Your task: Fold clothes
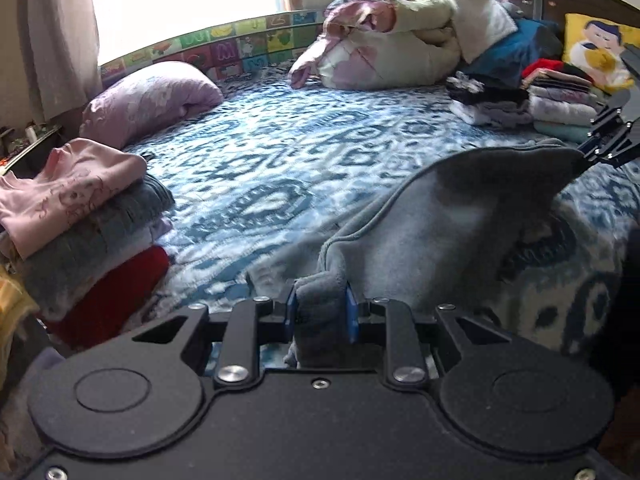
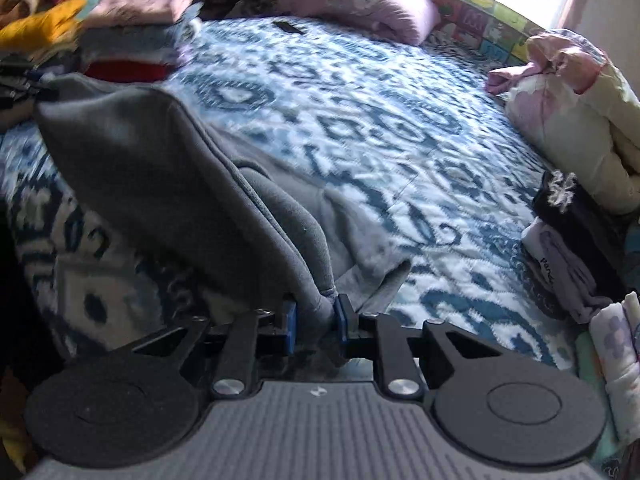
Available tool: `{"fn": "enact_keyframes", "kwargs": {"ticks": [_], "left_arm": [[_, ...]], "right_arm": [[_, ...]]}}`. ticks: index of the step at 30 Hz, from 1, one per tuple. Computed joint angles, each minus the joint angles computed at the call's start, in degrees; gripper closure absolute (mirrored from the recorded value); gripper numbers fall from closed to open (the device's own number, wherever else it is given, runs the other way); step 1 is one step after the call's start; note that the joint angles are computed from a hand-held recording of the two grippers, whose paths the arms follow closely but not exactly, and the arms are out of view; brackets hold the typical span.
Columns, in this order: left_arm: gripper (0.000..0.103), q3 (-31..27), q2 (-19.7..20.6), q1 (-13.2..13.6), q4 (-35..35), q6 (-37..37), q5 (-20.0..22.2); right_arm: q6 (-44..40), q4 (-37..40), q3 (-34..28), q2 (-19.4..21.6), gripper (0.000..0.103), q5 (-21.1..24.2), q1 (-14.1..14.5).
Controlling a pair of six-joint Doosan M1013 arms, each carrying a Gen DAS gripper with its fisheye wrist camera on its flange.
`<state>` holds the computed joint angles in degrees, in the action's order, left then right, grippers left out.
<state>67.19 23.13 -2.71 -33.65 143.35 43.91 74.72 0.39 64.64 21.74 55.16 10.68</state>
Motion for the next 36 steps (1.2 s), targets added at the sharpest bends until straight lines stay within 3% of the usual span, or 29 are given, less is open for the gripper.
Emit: {"fn": "enact_keyframes", "kwargs": {"ticks": [9,12,19,22,25,28,30,33,36], "left_arm": [[0.08,4.79,-2.16,0.63,1.05,5.48,2.48],[0.077,4.96,-2.26,1.18,1.08,6.78,5.24],[0.069,2.29,-1.64,3.5,-1.78,9.57,17.05],[0.068,2.43,-1.96,4.01,-4.46,8.06,14.92],[0.056,1.0,-1.75,3.74,-4.81,3.56,13.75],[0.051,0.55,-2.42,0.0,10.79,-8.55,7.09],[0.049,-0.67,-1.95,-2.47,22.89,-18.12,6.15],[0.047,-2.67,-0.86,-3.88,27.79,-24.23,7.98],[0.047,-2.9,-0.64,-4.89,30.28,-25.65,7.12]], "right_arm": [[-3.98,-0.56,4.65,-2.03,0.082,3.22,1.31],[-4.69,-1.17,4.93,-2.08,0.079,4.96,1.53],[-8.78,1.75,5.63,-3.03,0.074,7.77,0.26],[-8.22,3.2,5.85,-3.67,0.069,7.04,-0.72],[-4.46,3.63,5.3,-3.38,0.067,5.72,-1.43],[-0.52,4.01,4.5,-2.64,0.067,3.91,-2.06],[1.14,4.41,3.94,-2.01,0.066,2.62,-2.2],[3.89,3.29,3.09,-1.14,0.063,1.19,-1.71],[6.52,1.41,2.05,-0.24,0.063,0.23,-1.04]]}}
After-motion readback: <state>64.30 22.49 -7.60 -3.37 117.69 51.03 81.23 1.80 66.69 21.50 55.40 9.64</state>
